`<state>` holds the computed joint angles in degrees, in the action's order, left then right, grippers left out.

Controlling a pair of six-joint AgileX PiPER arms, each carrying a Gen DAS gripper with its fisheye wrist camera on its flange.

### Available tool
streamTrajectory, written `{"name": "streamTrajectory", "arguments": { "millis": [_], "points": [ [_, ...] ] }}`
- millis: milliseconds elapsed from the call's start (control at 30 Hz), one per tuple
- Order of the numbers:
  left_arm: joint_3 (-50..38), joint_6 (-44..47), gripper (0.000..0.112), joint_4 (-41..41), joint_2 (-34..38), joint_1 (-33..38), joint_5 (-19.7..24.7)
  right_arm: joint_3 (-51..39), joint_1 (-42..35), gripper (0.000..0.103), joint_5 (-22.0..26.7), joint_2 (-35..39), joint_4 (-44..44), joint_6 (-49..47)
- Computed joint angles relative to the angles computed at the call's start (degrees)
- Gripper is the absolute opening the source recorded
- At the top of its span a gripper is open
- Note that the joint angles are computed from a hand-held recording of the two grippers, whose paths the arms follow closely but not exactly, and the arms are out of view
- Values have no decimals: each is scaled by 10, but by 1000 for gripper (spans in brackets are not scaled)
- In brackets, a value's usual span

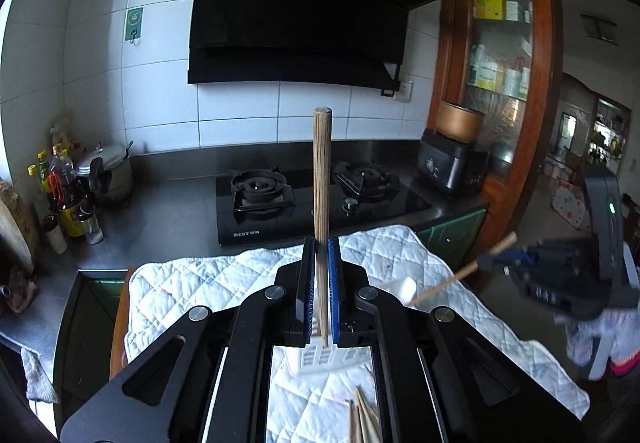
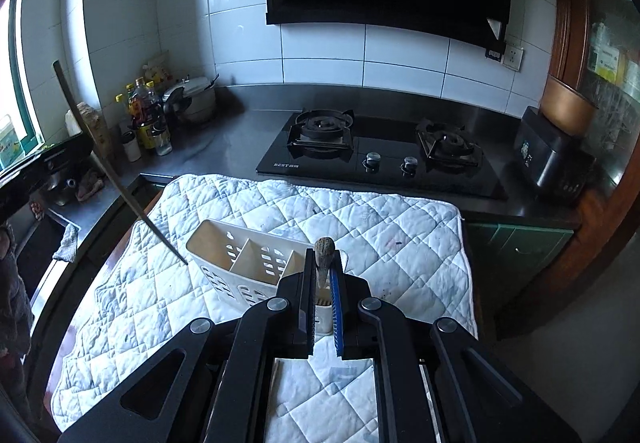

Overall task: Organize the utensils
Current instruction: 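Carry the left chopstick into the holder while the right tool drops its chopstick in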

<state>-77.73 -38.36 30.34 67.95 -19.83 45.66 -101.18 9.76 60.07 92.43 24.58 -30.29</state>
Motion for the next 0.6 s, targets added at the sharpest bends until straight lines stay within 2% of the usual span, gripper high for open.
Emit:
{"name": "streamTrajectory", "arguments": {
  "millis": [167,500,600],
  "points": [
    [-9,-12,5,-3,52,35,-29,19,13,7,-15,11,-10,-6],
    [48,90,5,-169,89,124,-94,48,5,7,-32,23,-3,-15],
    [69,92,6,-176,86,131,-112,61,1,8,-42,14,2,-21]
  ]
}}
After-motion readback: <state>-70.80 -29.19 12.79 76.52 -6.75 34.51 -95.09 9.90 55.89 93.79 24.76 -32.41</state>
